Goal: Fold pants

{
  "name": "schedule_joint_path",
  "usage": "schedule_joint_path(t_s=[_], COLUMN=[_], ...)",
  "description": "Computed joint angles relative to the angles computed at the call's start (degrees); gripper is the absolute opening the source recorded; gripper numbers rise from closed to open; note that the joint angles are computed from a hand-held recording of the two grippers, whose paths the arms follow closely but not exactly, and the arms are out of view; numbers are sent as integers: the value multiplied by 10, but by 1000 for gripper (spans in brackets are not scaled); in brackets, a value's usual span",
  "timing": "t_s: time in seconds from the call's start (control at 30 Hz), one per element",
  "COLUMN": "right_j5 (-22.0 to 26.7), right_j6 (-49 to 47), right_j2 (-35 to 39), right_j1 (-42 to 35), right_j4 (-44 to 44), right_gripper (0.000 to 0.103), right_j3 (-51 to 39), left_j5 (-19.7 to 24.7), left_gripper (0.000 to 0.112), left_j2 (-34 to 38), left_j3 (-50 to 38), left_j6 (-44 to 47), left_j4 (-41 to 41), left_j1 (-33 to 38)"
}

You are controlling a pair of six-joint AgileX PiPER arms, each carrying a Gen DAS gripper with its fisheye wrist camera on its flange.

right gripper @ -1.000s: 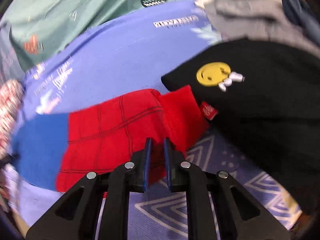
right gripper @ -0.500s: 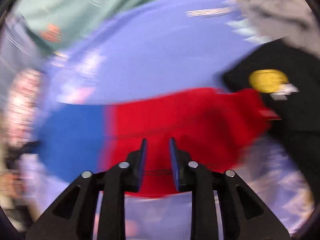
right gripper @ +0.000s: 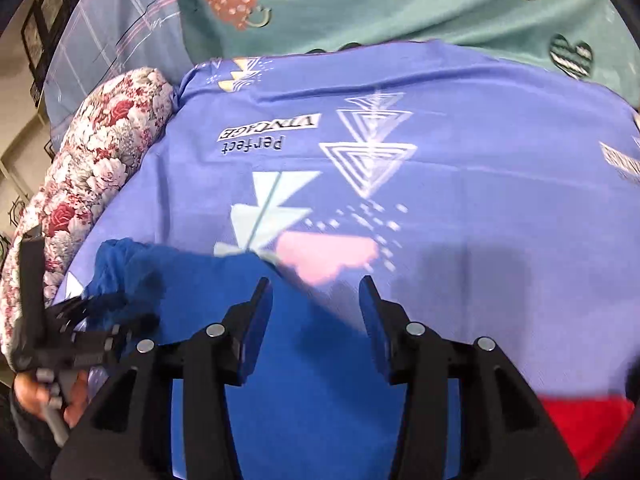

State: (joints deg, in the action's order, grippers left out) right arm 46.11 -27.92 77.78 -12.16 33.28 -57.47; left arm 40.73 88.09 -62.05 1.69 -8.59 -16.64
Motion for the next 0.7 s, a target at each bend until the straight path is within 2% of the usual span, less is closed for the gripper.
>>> schedule_joint_path(t_s=[0.07, 0.17, 0.23, 0.37, 0.43, 0.57, 0.7], right_j5=[-25, -30, -20, -3, 17, 44, 50], right_j6=[35, 42, 31, 45, 1, -41, -18], right_j2=[40, 79, 95, 107, 97, 81, 107], right_j1=[48, 74, 83, 104, 91, 89, 97], right_j4=[-20, -4, 11, -15, 19, 18, 5], right_gripper=[47, 47, 47, 47, 47, 46, 45], right_j3=[-20, -40, -48, -50, -39, -32, -57], left_j5=[-10, -24, -29, -41, -42, -33, -44], left_gripper=[90, 90, 90, 90, 90, 90, 90], left_j2=[-4, -11, -16, -15, -17, -19, -18], left_j3=[12, 26, 33, 37, 40, 42, 44], left_j6=[33, 54, 53, 29, 47, 106, 73], left_j4=[-31, -52, -56, -33, -49, -104, -67], left_j1=[15, 21, 21, 7, 13, 38, 21])
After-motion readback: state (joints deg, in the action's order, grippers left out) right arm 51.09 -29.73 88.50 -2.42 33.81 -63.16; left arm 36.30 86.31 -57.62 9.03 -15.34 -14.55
